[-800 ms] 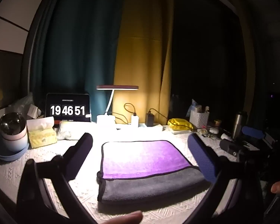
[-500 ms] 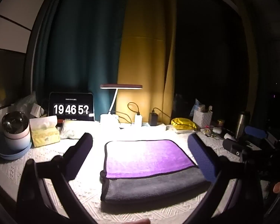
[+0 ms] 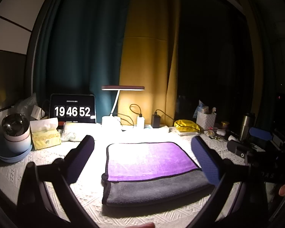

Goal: Fold towel

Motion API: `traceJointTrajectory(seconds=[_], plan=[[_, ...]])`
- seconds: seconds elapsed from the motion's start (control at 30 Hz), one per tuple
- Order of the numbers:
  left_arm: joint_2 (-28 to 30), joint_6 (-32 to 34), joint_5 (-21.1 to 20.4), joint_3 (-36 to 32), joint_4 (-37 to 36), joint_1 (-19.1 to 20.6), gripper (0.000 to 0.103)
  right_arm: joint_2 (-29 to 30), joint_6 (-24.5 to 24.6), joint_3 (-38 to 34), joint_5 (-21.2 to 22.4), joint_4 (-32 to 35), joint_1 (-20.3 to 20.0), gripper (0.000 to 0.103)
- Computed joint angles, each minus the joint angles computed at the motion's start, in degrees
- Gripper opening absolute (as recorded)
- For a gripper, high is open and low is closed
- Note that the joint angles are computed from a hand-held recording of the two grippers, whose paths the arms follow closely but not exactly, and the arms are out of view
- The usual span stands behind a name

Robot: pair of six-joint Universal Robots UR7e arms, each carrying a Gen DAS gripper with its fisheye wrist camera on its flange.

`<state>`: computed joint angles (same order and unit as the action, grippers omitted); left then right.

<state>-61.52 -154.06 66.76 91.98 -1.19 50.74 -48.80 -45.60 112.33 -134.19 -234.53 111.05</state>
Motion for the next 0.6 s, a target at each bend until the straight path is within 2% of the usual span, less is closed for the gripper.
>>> traceJointTrajectory(seconds=[0.6], plan=[[0.07, 0.03, 0.09, -0.61, 0.9, 0.1, 0.102, -0.13, 0.05, 0.13, 0.13, 0.08, -0.12, 0.091]])
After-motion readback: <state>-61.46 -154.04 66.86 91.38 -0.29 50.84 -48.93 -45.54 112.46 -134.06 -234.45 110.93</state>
